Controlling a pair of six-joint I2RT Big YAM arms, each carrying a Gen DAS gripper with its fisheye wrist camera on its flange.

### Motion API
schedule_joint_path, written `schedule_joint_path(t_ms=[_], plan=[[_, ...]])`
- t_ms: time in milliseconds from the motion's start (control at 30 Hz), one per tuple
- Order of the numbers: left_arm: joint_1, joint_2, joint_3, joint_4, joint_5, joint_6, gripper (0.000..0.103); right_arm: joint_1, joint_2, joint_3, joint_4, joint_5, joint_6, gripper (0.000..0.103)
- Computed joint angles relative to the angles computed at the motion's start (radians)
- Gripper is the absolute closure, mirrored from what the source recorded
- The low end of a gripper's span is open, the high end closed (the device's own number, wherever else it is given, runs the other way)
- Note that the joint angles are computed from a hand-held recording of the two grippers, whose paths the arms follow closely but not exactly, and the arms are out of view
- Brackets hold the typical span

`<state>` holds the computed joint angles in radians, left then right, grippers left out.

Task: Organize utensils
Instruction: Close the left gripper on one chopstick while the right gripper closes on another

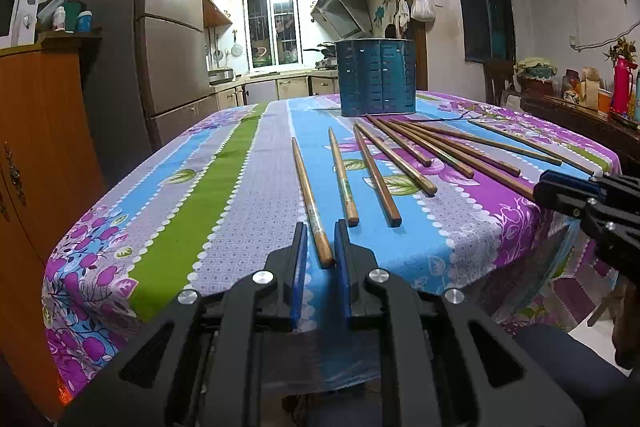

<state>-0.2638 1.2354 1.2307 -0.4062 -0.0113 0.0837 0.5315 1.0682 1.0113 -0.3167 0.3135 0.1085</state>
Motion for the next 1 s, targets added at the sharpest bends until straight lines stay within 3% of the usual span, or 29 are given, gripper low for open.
schedule_joint_path(t_ms=[133, 633, 1000], plan=[[-0.004, -0.006, -0.013, 0.021, -0.012, 0.0, 0.091, 0.011, 0.003, -0.012, 0.022, 0.034, -0.004, 0.087], [-0.017, -0.044, -0.073, 0.078, -0.031, -0.016, 0.094, 0.002, -0.027, -0.047, 0.085, 0.033, 0.044, 0.093], [-0.009, -0.081, -0.054, 0.093, -0.025, -0.006, 0.097, 0.004, -0.113, 0.0, 0.103, 0.067, -0.067, 0.095]])
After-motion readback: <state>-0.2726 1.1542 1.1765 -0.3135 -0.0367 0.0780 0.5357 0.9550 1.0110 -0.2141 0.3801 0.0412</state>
